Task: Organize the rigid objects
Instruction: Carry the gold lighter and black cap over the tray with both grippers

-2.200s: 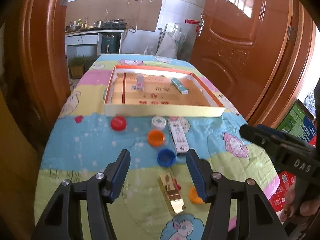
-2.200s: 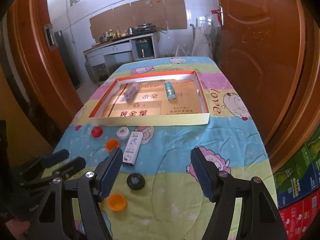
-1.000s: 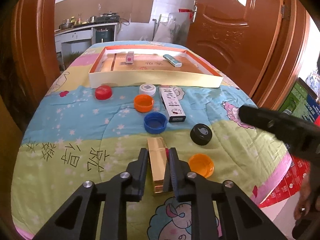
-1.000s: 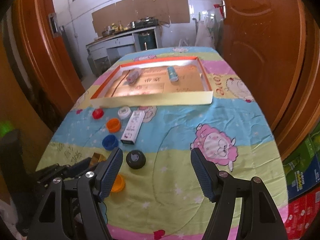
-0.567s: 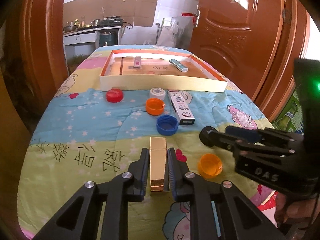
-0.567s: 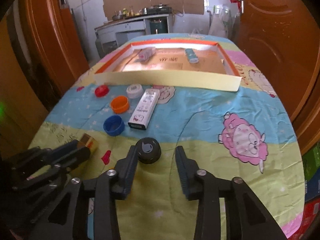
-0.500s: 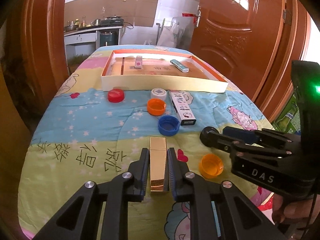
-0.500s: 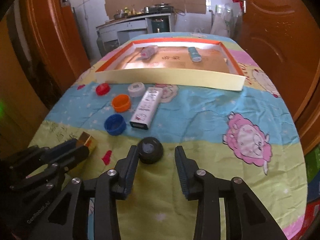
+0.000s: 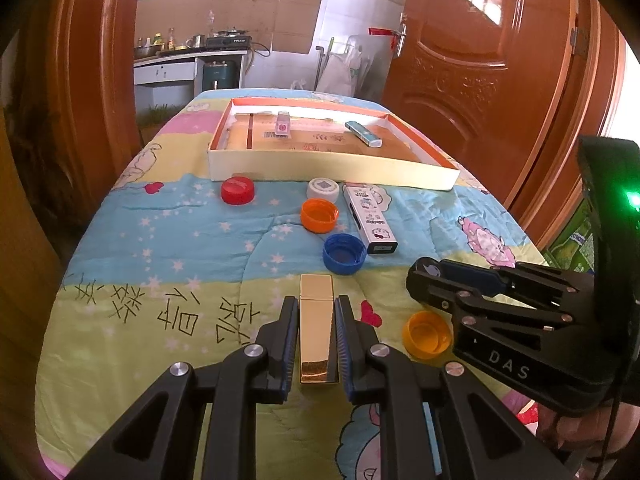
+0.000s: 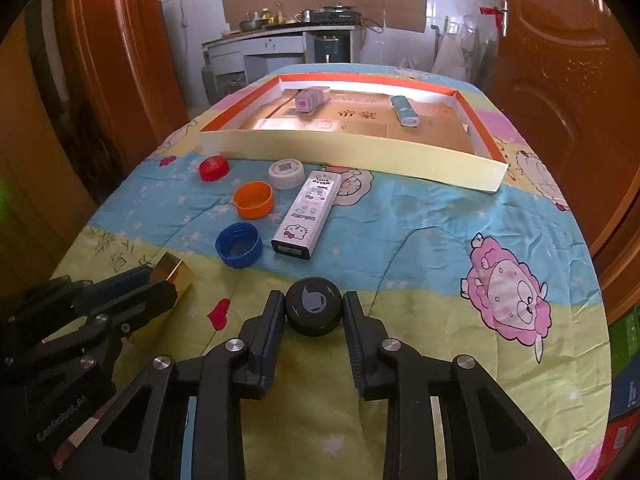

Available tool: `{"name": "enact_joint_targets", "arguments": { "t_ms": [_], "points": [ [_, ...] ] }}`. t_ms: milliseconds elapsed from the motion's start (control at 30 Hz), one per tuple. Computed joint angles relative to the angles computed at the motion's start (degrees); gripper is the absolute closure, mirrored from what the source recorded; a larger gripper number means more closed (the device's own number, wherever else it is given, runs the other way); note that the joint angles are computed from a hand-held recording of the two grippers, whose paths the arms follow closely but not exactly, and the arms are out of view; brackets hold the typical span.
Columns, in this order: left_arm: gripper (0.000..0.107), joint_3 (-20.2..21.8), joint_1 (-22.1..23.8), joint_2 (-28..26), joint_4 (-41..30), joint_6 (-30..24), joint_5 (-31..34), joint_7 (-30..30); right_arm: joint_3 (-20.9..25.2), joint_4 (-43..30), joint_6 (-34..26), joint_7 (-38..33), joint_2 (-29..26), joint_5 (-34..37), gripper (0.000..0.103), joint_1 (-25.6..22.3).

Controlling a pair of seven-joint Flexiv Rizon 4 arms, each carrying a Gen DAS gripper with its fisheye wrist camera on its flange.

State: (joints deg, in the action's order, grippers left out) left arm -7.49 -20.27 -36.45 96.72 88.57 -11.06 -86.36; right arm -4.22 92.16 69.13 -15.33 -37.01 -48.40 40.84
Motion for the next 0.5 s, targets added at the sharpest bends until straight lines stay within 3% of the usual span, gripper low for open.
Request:
{"name": "enact_joint_targets", "arguments": {
  "t_ms": [500],
  "points": [
    [0.088,-3.48,2.55,0.47,-1.25,0.48,-1.18,2.34,-2.20,1.12,2.97,6.43,2.91,-6.66,0.073,0.24]
  ]
}}
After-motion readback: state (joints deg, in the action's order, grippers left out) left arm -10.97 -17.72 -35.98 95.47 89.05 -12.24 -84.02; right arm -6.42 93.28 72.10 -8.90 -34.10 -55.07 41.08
